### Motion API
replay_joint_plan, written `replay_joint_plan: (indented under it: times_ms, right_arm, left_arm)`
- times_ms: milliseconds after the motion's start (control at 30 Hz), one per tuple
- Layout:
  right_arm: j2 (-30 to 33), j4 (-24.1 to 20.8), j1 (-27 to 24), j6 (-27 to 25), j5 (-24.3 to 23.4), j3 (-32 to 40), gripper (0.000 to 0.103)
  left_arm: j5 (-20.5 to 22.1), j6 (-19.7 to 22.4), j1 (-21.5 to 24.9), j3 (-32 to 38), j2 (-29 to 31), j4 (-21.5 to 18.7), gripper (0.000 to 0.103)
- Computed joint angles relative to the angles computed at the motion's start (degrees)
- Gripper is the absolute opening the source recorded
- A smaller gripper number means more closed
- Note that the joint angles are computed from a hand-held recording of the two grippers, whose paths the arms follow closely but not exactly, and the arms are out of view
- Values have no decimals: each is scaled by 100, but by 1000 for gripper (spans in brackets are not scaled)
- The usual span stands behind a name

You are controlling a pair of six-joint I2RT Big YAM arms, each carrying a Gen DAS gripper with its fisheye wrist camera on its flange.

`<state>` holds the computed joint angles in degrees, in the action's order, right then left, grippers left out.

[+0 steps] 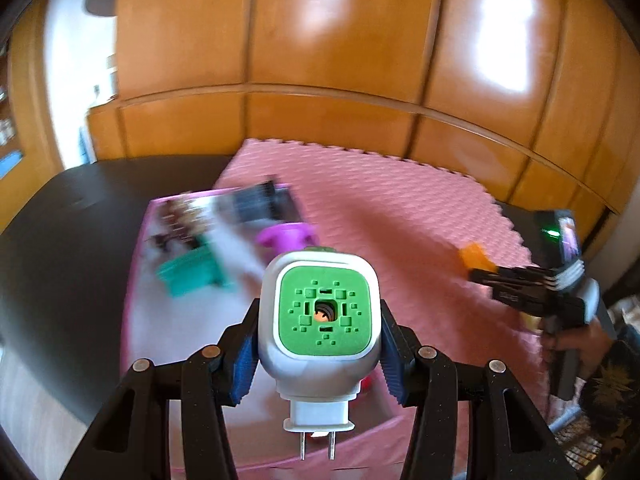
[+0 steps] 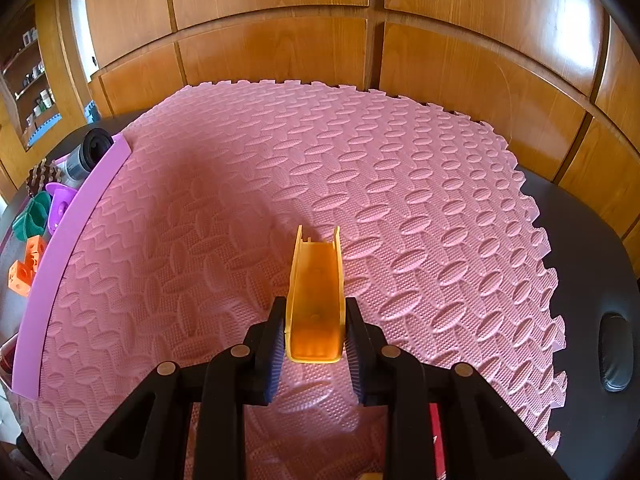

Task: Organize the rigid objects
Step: 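Carry the white-green device into the white tray and release it with the left gripper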

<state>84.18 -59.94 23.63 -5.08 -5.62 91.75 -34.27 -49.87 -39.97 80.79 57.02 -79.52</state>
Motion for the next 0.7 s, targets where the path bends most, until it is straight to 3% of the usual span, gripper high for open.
replay_joint_plan:
  times_ms: [267, 400, 700]
  right_arm:
    - [16, -13, -3, -17, 5, 17, 26]
    - [16, -10, 0, -7, 4, 17, 26]
    - [21, 10, -6, 8, 3, 16, 26]
  left_arm:
    - [253, -204, 780, -685, -580, -333, 52]
    - [491, -67, 1076, -918, -650, -235, 52]
    - [584, 428, 1480, -1162, -621, 104, 54]
